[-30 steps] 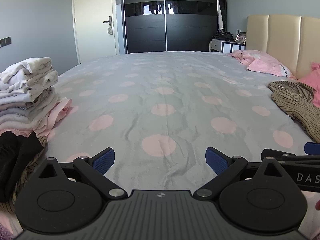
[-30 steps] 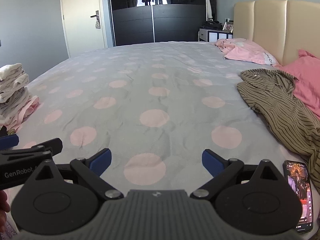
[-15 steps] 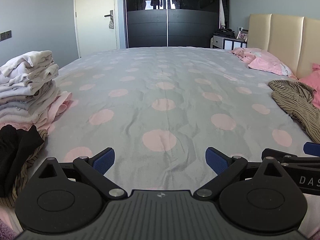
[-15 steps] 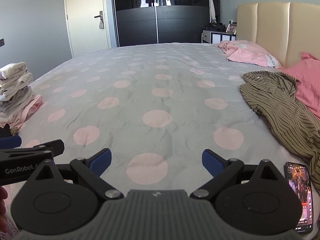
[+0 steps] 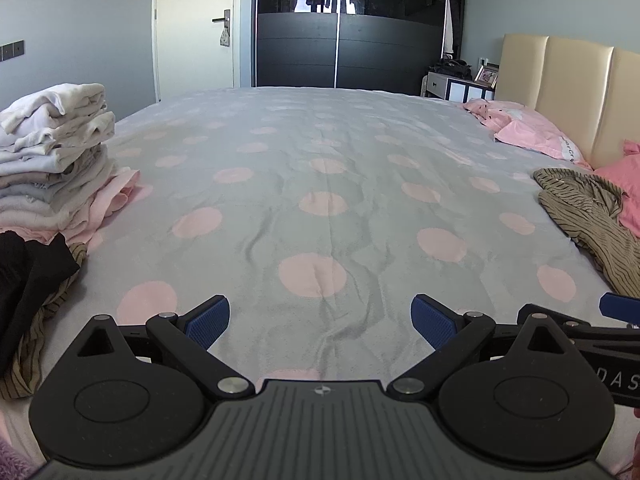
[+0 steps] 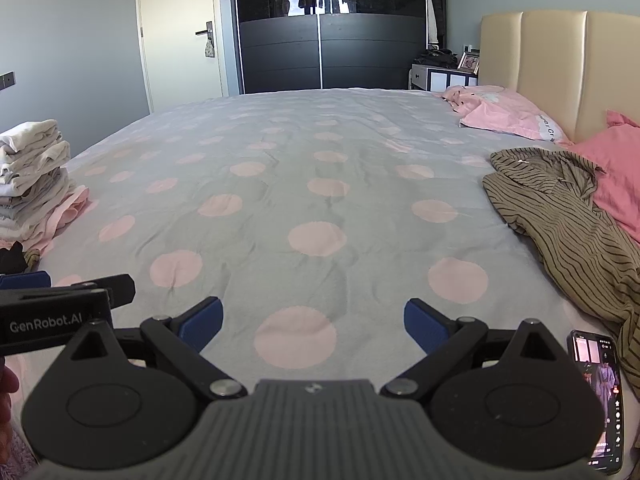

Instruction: Fold clothes

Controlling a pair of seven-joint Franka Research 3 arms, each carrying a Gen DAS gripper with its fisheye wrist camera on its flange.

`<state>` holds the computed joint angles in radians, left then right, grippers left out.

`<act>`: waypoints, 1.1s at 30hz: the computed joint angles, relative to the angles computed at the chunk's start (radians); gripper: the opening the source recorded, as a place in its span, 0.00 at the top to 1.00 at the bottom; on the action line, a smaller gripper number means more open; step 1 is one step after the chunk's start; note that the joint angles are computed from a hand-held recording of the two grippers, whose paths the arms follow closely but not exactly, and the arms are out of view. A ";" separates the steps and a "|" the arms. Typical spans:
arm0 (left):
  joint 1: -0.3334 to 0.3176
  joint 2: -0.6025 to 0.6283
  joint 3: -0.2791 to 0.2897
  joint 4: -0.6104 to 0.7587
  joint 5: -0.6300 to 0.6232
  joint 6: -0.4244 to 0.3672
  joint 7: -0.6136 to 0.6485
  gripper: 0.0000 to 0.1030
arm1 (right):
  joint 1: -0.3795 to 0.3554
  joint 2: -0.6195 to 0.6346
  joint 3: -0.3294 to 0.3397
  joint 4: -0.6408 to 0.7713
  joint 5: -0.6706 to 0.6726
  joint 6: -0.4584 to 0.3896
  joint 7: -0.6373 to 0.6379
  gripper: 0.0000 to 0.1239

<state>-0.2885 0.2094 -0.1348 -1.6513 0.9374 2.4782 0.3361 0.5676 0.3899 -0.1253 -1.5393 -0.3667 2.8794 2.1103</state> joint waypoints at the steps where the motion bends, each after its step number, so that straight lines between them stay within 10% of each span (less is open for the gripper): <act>1: 0.000 0.001 0.000 0.001 -0.002 0.000 0.001 0.04 | 0.001 0.000 0.000 0.001 -0.001 -0.002 -0.001 0.21; 20: -0.021 0.036 0.001 0.056 -0.036 -0.050 0.007 0.04 | -0.003 0.001 0.004 0.008 0.000 -0.016 0.012 0.21; 33: 0.004 0.133 0.006 0.228 -0.218 -0.066 0.242 0.04 | -0.141 0.071 0.089 0.184 0.197 -0.195 -0.303 0.22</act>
<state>-0.2843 0.3420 -0.1292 -1.4230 0.7192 2.4126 0.5783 0.4268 0.4609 -0.0365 -1.3551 -0.1696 2.6843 1.8076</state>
